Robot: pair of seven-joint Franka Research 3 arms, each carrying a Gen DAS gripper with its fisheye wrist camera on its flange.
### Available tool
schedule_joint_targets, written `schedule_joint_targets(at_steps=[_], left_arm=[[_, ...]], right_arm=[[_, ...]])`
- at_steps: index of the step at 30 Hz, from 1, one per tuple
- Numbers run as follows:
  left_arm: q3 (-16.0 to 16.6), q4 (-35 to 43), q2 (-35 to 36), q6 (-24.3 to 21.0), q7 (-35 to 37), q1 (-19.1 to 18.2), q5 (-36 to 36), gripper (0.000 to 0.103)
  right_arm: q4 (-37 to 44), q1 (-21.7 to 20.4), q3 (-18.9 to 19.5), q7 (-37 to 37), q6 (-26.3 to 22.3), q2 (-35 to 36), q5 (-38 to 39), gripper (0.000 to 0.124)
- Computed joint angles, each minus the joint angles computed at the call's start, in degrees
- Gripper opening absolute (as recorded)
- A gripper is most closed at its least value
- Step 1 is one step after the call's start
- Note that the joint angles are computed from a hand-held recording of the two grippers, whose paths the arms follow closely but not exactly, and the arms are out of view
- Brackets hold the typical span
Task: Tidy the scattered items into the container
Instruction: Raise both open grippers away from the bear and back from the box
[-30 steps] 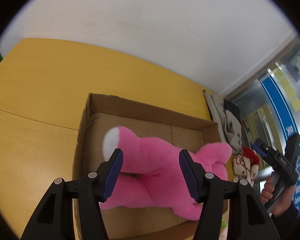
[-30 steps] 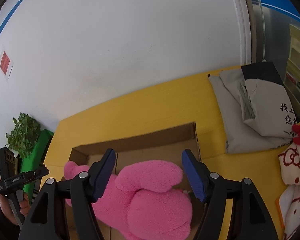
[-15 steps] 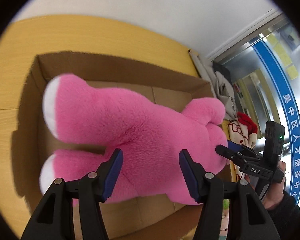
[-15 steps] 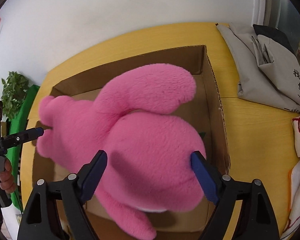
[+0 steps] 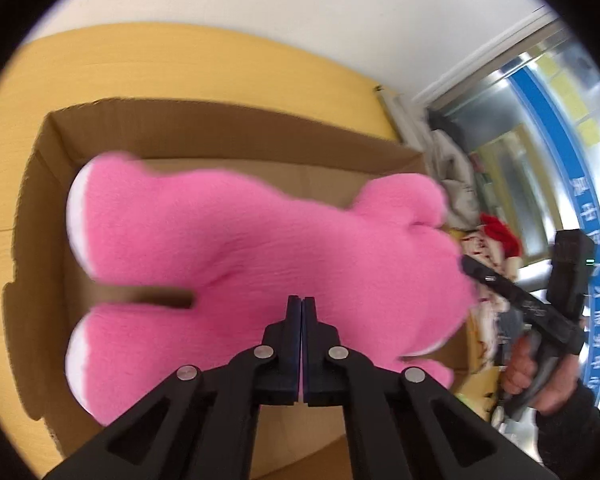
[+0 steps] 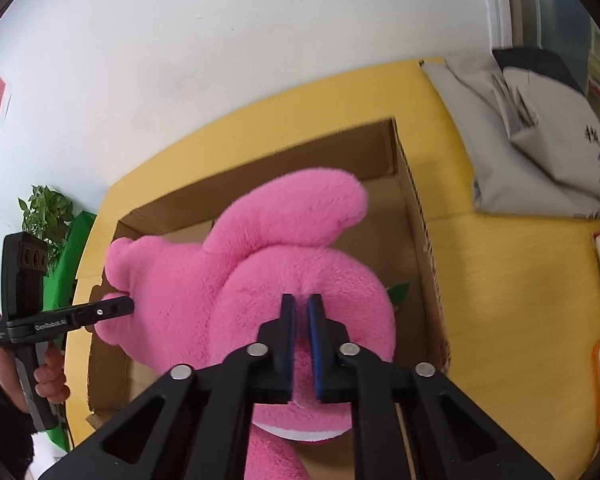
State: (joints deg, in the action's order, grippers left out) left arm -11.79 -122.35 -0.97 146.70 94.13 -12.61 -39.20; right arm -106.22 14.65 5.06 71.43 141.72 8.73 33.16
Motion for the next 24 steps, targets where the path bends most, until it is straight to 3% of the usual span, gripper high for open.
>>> schedule_joint_targets(at_steps=[3, 5, 6, 7, 8, 9, 13, 16, 18, 21, 24], left_arm=[[-0.1, 1.1, 1.1, -0.6, -7.5, 0.2, 6.8, 0.0], [0.0, 0.2, 1.0, -0.1, -9.0, 0.6, 6.6, 0.001], [0.1, -0.6, 0.3, -0.3, -7.5, 0.8, 4.8, 0.006], [0.3, -1.0, 0.1, -0.5, -6.7, 1.0, 3.9, 0.021], [0.4, -1.2, 0.1, -1.1, -7.6, 1.1, 5.4, 0.036], [0.4, -1.4, 0.2, -1.4, -9.9, 1.2, 9.1, 0.065], [0.1, -1.2, 2.0, -1.0, -7.9, 1.2, 10.5, 0.078], [-0.5, -0.5, 3.3, -0.2, -6.8, 1.2, 11.9, 0.079], [-1.1, -0.1, 3.9, -0.5, -2.7, 1.7, 6.7, 0.057], [-1.1, -0.1, 3.2, -1.2, -1.6, 2.1, 5.1, 0.045], [-0.9, -0.6, 1.4, -1.1, 0.5, 2.1, 1.7, 0.038]], right_arm=[[2.4, 0.8, -0.6, 3.4, -1.3, 1.5, -4.9, 0.003], [3.2, 1.8, -1.0, 5.4, -2.7, 1.8, -10.7, 0.011], [2.8, 1.9, -1.0, 5.5, -3.0, 1.3, -12.2, 0.03], [1.9, 1.8, -1.0, 5.0, -3.0, 0.5, -12.5, 0.075], [1.2, 1.6, -1.2, 4.9, -3.3, -0.2, -13.4, 0.095], [0.8, 1.4, -1.1, 4.3, -3.4, -0.4, -13.3, 0.102], [2.0, 1.3, -1.2, 4.1, -6.1, 2.1, -15.1, 0.102], [4.1, -0.2, -0.3, 1.8, -10.3, 5.6, -9.4, 0.099], [3.1, -0.4, 0.1, 0.3, -7.9, 5.3, -7.2, 0.082], [1.4, -0.6, 0.4, -1.4, -5.2, 3.7, -4.2, 0.064], [0.1, -0.8, 0.4, -3.8, -3.2, 1.5, -1.7, 0.06]])
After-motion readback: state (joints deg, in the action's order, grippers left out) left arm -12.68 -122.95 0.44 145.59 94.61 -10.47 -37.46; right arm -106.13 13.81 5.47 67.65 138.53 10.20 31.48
